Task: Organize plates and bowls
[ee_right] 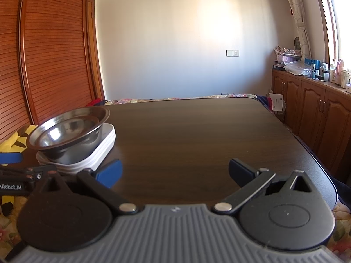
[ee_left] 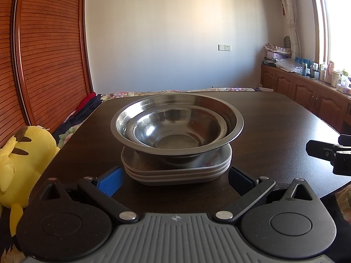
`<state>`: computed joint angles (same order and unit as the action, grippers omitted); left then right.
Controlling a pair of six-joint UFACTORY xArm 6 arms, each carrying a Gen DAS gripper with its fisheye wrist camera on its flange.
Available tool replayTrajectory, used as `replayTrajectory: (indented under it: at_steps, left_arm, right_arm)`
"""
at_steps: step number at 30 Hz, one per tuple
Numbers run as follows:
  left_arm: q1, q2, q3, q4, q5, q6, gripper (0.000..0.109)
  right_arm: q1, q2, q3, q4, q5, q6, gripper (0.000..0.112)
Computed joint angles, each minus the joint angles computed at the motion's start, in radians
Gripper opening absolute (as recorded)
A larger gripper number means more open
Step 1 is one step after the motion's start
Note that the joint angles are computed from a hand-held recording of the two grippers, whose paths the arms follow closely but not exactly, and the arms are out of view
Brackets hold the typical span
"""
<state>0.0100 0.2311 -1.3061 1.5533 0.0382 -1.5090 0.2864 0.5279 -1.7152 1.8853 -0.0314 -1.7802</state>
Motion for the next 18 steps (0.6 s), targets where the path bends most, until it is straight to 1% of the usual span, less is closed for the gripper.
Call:
replayTrajectory:
  at_steps: [18]
  left_arm:
    - [0.002,0.001,-0.002,-0.038,-0.005,0.041,0.103]
  right_arm:
    - [-0.006,-0.001,-0.001,0.008,0.003,-0.008,0.103]
